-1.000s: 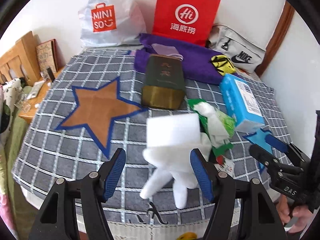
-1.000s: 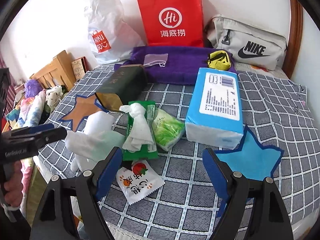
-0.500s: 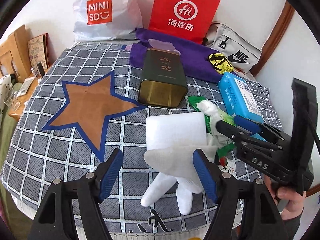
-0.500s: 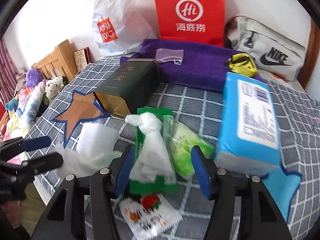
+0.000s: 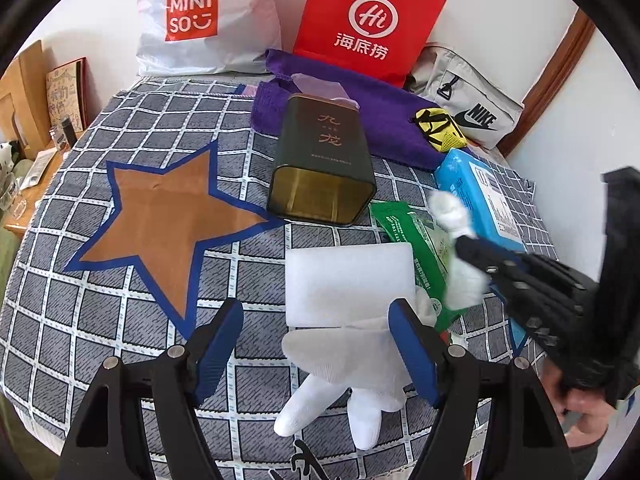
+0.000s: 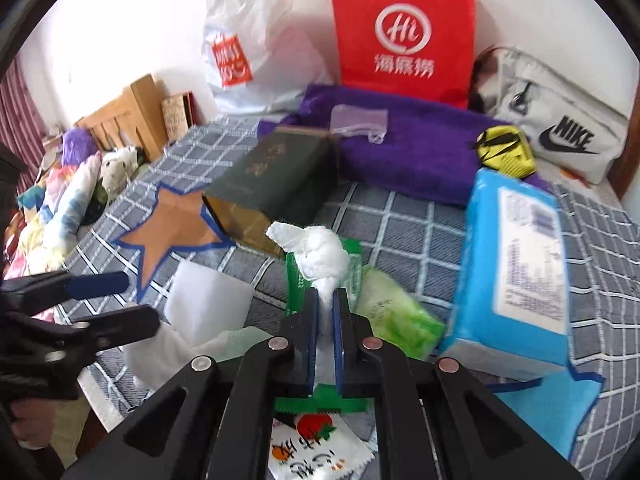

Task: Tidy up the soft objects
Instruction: 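Grasp the white crumpled tissue on the green wipes pack with the right tool, then lift the white tissue with the right tool while the left tool reaches the white foam block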

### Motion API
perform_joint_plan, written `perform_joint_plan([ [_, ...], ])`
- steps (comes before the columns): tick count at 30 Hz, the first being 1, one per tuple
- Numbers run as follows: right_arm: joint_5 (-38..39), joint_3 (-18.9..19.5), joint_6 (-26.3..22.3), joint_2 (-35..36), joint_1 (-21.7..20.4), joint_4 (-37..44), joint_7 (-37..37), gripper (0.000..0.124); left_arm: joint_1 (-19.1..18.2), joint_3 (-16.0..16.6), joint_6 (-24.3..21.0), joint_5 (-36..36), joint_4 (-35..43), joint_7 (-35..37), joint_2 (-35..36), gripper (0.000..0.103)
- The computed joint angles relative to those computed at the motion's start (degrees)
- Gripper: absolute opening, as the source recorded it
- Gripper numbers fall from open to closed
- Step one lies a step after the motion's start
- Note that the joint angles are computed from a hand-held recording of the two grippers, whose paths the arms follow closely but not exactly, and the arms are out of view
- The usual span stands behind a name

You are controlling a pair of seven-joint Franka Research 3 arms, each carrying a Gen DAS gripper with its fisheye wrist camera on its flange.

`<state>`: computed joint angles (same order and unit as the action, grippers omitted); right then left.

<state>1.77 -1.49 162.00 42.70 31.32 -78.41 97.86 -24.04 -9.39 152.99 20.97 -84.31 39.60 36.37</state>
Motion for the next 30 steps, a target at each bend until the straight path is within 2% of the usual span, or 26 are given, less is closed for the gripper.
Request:
perform_joint_plan([
  [7, -1.89, -3.90, 7.03, -9.11, 1.81, -13.93, 4.10, 0.007, 0.87, -1.01, 1.09, -1.79, 0.57, 0.85, 0.70, 0.080],
  [10, -2.75, -5.48, 8.30, -11.69, 2.44, -18.51, 5.77, 0.007, 1.49, -2.43, 0.51, -3.48, 1.92, 2.93, 1.56, 0.080],
  [12, -2.72, -5.24, 8.79, -12.85, 1.75, -20.81, 6.03, 0.007, 1.33, -2.71, 0.90, -4.12, 2.48, 3.86, 1.91, 0.082],
  [15, -2.77, -5.39, 8.71, -13.32, 1.10, -22.74, 6.63, 0.007, -1.14, -0.89, -3.60, -2.84, 8.00, 3.77, 4.67, 0.085],
  [21, -0.39, -2.36, 9.22, -13.72, -2.38, -25.89, 4.43, 0.007, -2.35, -0.40, -9.73, -3.93, 17.00, 4.76, 10.45, 0.085],
  [28, 3.31, 1.09, 7.26, -11.98, -5.88, -25.26, 0.50, 0.007, -3.22, 1.14, -7.63, -2.66, 17.04, 2.13, 11.02, 0.084],
  [30, 3.86, 1.35, 6.53, -11.22, -6.07, -24.55, -0.30, 0.007, -2.85, 1.08, -5.98, -2.62, 15.19, 1.35, 10.14, 0.079],
])
